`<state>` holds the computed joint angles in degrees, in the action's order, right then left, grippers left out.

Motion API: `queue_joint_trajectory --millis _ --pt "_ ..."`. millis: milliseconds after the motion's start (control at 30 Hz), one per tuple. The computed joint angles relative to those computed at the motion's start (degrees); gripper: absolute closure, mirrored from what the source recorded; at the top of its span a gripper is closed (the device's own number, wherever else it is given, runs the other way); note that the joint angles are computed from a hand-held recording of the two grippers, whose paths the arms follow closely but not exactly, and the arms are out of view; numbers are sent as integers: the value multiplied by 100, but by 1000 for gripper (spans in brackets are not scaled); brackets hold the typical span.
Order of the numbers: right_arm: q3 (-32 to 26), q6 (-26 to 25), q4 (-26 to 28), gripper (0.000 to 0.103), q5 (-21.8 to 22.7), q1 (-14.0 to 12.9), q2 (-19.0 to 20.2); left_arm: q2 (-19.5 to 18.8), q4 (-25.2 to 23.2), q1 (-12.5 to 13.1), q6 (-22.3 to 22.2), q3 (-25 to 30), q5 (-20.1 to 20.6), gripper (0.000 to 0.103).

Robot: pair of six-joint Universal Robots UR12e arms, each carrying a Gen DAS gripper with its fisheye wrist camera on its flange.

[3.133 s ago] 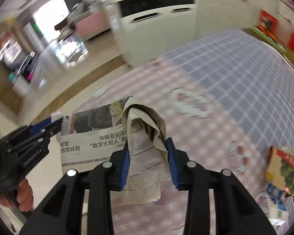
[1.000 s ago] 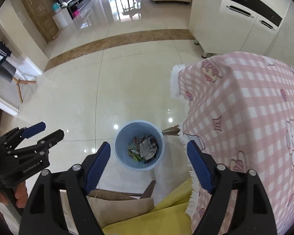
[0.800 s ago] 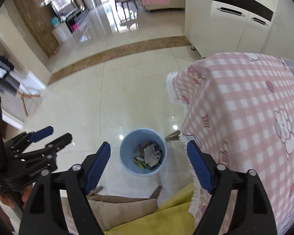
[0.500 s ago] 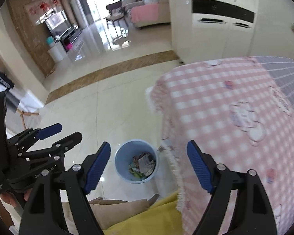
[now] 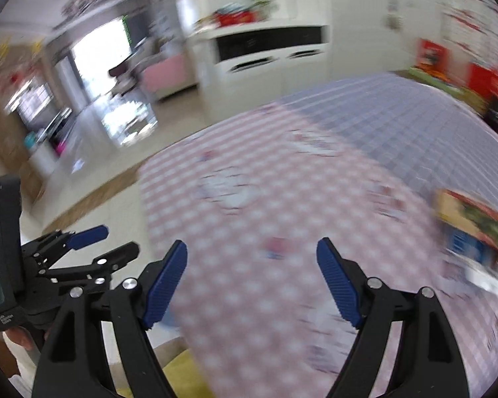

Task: Collect trash
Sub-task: 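Move both open grippers back over the snack box on the table, then grasp the white-blue medicine box with the right gripper and lift it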

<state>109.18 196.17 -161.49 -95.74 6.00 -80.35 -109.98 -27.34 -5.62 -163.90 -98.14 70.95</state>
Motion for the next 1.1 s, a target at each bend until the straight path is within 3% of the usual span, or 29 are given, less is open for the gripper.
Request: queue_joint_trajectory --millis 67,200,300,433,600,733,933,967,1000,1033,1100 --pt "279 393 -200 18 -224 -121 -194 -30 -52 -123 71 56 -116 38" --pt "906 1494 -543 16 -239 -531 -636 -88 -50 -410 176 118 -266 37" --pt "1353 2604 -801 12 -767 -723 -890 -134 -155 -579 320 189 -504 32" --pt "1636 3539 -818 10 -1339 -815 -1007 -199 -255 -786 486 288 -703 31" --pt "1673 4110 -697 10 -1558 -980 -1002 -309 -194 -1046 599 467 -534 29" --pt "1510 4355 -574 10 -1270 -1192 -841 -474 -419 -1172 670 758 -585 28" --pt "1157 4688 64 10 -1235 -1353 -565 -741 -745 -1306 701 1213 -529 24" --pt "1134 4575 89 22 -1126 -1390 -536 -771 -773 -1322 737 1268 -556 22" --pt "1130 4426 -6 46 -1035 -1413 -505 -806 -786 -1346 811 1333 -589 21" --pt "1162 4146 -175 80 -826 -1460 -492 -832 -785 -1373 877 1384 -597 20" --pt "1290 4040 -459 87 -474 -1548 -551 -887 -792 -1443 1002 1494 -610 20"
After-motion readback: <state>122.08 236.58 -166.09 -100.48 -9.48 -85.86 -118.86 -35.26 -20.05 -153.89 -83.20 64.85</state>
